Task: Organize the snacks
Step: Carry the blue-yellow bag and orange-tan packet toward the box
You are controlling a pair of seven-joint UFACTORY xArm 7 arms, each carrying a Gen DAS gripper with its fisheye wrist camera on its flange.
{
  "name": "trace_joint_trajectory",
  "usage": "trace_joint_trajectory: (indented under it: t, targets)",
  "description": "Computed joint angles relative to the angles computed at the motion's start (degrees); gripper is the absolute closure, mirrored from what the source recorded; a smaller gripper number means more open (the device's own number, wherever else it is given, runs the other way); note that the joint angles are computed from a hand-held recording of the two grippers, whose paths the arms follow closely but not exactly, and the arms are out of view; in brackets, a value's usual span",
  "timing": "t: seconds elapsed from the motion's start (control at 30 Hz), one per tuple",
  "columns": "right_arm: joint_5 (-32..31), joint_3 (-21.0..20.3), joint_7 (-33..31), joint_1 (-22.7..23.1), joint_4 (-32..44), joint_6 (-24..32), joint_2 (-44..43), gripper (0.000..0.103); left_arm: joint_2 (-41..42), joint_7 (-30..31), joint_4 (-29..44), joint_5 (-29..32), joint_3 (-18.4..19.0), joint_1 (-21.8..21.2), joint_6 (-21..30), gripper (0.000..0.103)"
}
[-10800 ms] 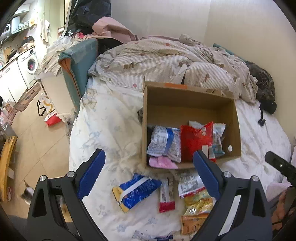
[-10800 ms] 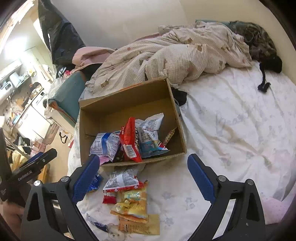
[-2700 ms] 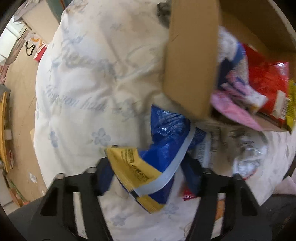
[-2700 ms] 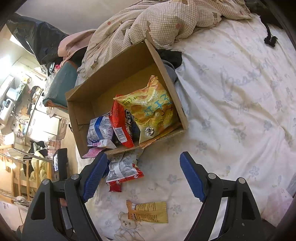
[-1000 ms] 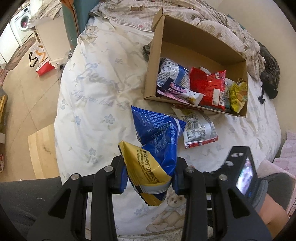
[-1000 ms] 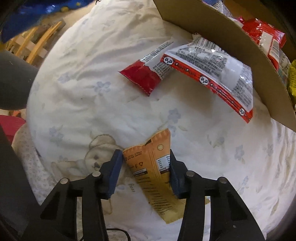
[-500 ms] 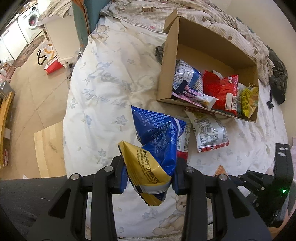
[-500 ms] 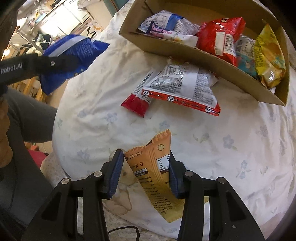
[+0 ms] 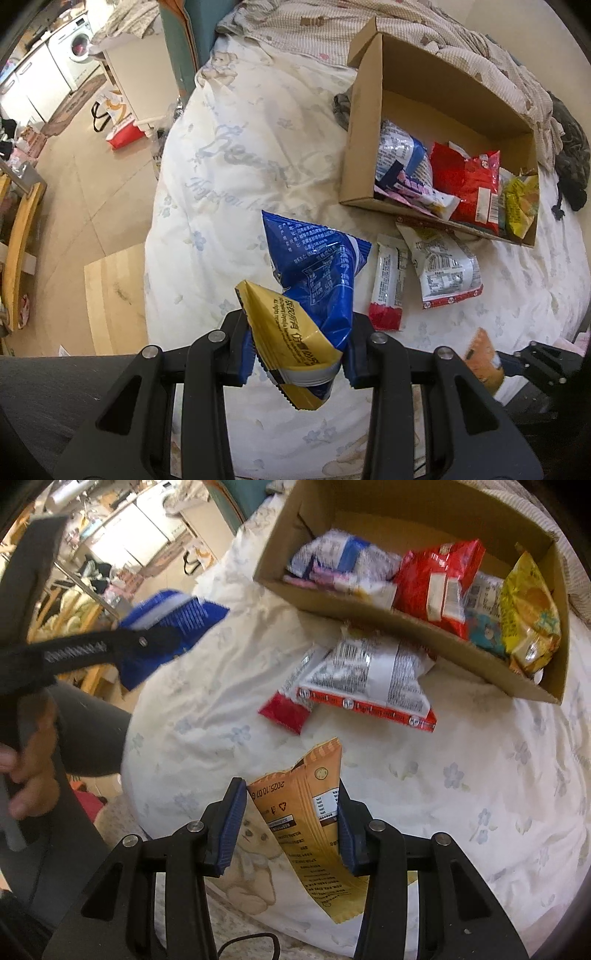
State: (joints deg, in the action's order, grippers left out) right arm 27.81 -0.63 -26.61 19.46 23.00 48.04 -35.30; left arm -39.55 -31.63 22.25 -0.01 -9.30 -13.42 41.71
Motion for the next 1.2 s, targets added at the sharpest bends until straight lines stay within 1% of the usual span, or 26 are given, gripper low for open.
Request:
trace_joint_trajectory:
  t: [0.13, 0.33, 0.47, 0.6, 0.77, 0.97, 1.07, 1.2]
  targets:
    - [2.31, -1.57, -0.59, 0.09, -0.05, -1.60, -2.48, 0.056, -1.13, -1.21, -0.25, 1.46, -1.30, 0.62, -1.46, 0.070]
    - [7.69, -4.99, -1.35, -0.06, 0.07, -5.57, -5.13, 0.056, -1.51, -2.93, -0.04, 4.22, -3.12, 1.10, -4.34, 0.070]
    - [10.31, -6.33, -0.36, -0.64, 0.54, -7.68, -4.71, 0.056, -1.41, -3.67, 0.18, 5.78, -3.94, 1.13, -6.36, 0.070]
    - [12.88, -7.79, 0.43, -1.20, 1.68, -8.51, -2.89, 0.056, -0.97, -4.15, 0.73, 6.99, -4.68, 0.93, -8.27, 0.070]
    - [13.42, -7.27, 1.23, -2.42, 2.81, -9.88, -0.59, 0.056, 0.92, -4.50, 1.54, 7.54, -5.02, 0.53, -9.46, 0.070]
    - [15.90, -7.53, 0.20, -2.12, 3.15, -10.93, -0.23, 0.056, 3.12, -5.40, 2.64, 7.50, -4.45, 0.72, -9.94, 0.070]
    - [17.01, -8.43, -0.98, -1.91, 3.78, -10.70, -0.35, 0.056, 3.26, -4.76, 3.56, 8.11, -4.19, 0.81, -11.14, 0.070]
    - [19.08, -9.23, -2.93, -2.07, 5.99, -11.84, 1.98, 0.056, 5.06, -3.33, 5.37, 8.49, -3.71, 1.30, -14.29, 0.070]
